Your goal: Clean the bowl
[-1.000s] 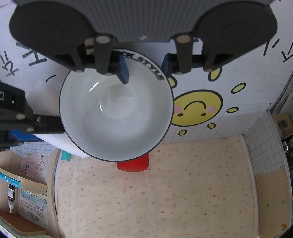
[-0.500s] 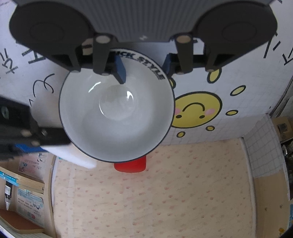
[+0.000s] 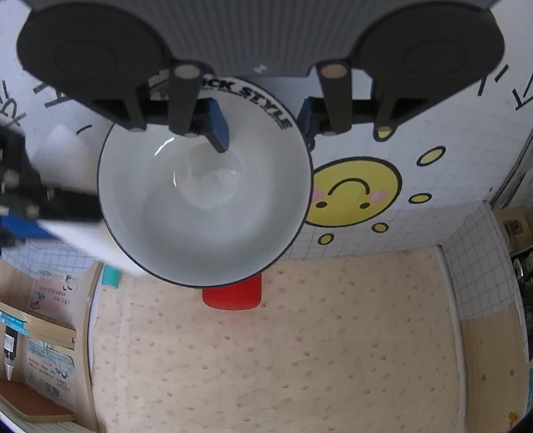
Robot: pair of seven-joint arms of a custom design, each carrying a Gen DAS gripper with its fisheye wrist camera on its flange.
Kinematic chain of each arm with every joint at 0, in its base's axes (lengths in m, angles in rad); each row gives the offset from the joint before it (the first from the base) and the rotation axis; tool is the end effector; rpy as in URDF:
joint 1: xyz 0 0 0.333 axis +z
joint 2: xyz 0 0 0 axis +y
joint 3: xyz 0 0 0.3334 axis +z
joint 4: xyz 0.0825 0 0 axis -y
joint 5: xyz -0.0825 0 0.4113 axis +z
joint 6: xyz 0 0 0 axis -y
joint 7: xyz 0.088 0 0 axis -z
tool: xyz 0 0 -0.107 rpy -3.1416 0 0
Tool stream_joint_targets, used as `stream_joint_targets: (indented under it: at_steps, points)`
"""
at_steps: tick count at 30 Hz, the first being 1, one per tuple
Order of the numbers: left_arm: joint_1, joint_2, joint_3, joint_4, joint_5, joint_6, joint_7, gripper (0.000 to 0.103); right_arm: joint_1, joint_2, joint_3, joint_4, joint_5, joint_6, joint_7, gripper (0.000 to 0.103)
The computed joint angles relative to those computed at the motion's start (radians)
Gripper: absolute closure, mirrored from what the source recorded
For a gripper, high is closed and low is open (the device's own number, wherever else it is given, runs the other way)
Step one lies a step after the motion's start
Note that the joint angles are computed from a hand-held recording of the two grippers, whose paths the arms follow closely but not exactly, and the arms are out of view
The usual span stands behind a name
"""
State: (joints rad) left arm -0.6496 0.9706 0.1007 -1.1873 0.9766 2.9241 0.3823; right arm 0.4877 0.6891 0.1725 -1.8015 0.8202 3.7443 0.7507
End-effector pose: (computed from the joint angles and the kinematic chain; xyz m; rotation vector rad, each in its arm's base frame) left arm 0.6649 -0.5027 0.2529 -1.4203 1.9767 -0.9307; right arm 0.6116 0.3246 0.2799 -1.8229 1.2182 -0.9456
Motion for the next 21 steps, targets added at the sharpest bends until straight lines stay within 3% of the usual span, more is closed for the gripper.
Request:
stream_joint_targets:
  at_steps: [5, 16, 21]
  points:
    - [-0.012, -0.006, 0.013, -0.01, 0.011, -0.007, -0.02, 0.06, 0.032, 0.018, -0.025, 0.049, 0.04, -0.005, -0.062, 0.086]
    - [0.011, -0.013, -0.013, -0.016, -0.006, -0.016, 0.022, 0.059, 0.025, 0.042, -0.019, 0.103, 0.063, -0.036, -0.093, 0.086]
    - [0.044, 0.002, -0.041, 0.009, -0.05, -0.013, 0.067, 0.051, 0.045, 0.055, -0.03, 0.129, 0.086, -0.047, -0.137, 0.086]
